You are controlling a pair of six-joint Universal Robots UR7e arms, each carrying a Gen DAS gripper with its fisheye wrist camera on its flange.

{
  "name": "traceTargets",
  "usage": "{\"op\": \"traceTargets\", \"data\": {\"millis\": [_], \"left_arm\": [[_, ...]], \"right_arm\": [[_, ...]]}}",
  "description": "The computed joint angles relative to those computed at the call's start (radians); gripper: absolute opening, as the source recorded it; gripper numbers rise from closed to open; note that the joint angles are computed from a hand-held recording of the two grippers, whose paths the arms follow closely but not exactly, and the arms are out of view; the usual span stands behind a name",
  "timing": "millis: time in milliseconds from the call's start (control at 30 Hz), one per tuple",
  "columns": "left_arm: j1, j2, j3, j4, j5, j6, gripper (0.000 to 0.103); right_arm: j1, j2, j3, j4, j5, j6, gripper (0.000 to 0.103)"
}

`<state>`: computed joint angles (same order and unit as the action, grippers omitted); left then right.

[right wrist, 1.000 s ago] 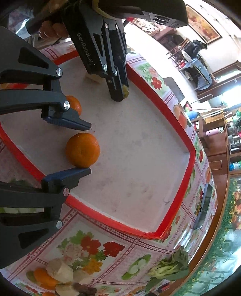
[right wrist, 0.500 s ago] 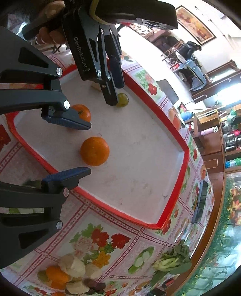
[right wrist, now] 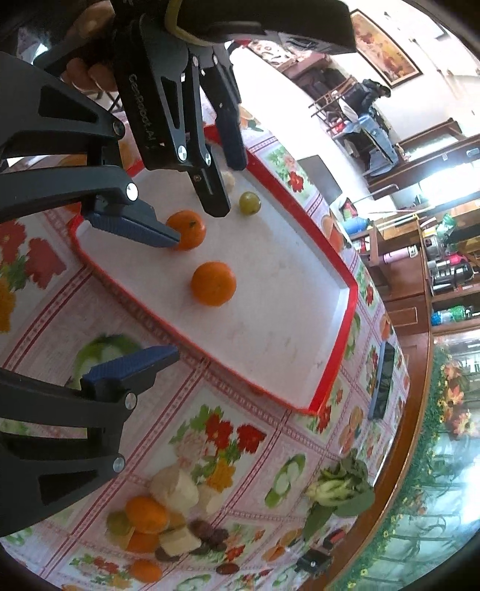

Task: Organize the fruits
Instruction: 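Move both open tools back from the tray to the fruit pile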

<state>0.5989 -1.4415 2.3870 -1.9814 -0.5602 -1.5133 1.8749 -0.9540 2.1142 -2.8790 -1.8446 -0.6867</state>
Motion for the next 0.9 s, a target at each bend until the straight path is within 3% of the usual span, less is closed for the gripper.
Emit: {"op": "traceTargets", "data": {"millis": [167,233,900], "left_arm": [[-0.015,0.070,-0.040,-0.016,0.006,0.043,0.075],[-0.017,0.098,-0.054,-0.033,0.006,0.063,0.075],[0.034,0.425,-0.256,-0.326,-0.019,0.432,0.086]], "right_arm": [[-0.030,-0.028,0.016,-0.016,-0.021,0.006,0.060],[-0.046,-0.041,0.024,-0.032,-0.028,0.009,0.068],[-0.262,-0.195,0.025,-0.077,-0.071,0.072,0.071]]}}
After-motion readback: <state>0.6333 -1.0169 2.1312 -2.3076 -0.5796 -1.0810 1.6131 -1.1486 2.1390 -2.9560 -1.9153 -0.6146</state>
